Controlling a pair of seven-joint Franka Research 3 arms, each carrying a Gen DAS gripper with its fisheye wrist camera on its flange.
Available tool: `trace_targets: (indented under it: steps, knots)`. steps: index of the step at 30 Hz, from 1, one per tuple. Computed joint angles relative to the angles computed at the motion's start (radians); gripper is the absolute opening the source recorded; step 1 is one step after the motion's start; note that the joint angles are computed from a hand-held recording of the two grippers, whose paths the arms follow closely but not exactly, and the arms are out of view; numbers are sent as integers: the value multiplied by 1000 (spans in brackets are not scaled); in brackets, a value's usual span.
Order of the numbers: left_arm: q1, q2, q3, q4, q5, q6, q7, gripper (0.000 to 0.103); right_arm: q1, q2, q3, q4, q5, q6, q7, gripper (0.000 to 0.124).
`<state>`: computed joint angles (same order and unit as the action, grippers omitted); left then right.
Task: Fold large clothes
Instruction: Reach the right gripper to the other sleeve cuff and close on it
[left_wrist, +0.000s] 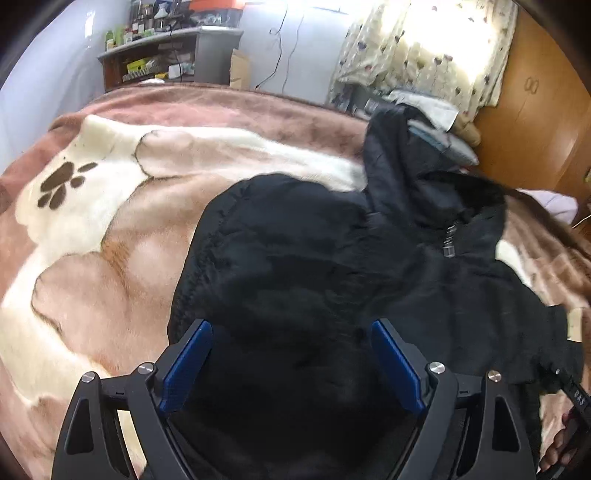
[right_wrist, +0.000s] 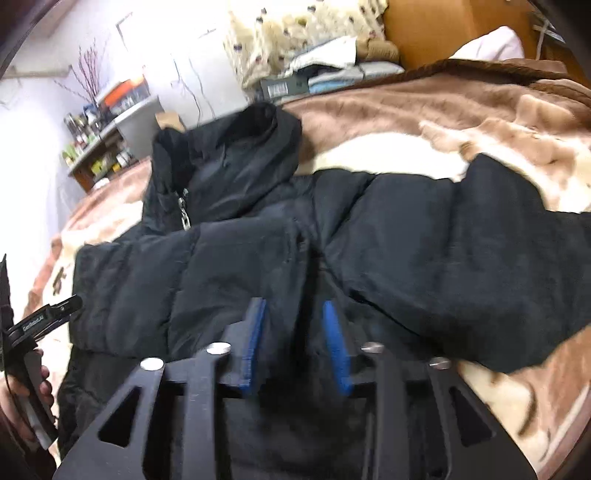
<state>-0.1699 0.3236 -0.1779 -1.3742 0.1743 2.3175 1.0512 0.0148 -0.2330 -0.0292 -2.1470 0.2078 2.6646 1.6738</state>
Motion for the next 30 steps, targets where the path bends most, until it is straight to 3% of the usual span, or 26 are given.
trace_targets:
  steps: [5, 11, 13, 17, 23, 26, 30]
  knots:
    - [-4, -74, -24, -74, -26, 86, 42, 88, -66, -158, -16, -137, -23, 30, 23, 58]
    - [-42, -68, -44, -30, -45, 88, 73, 88, -280, -295, -20, -243, -122, 48, 190, 60]
    - [-58, -58, -48, -10, -42, 83, 72, 88, -373, -300, -5, -246, -183, 36, 240, 62]
    - [-89, -26, -61, 26, -39, 70, 90, 88, -466, -276, -18, -237, -250, 43, 297, 63]
    - [-124, 24, -73, 67, -62, 47, 89, 88, -482, -176, -90, -178, -224, 35, 333, 70]
    - [-129, 42, -78, 78, -80, 45, 98, 88, -495, -133, -86, -155, -250, 60, 359, 70]
    - [-140, 60, -70, 95, -69, 36, 95, 88, -475, -70, -108, -104, -249, 26, 365, 70]
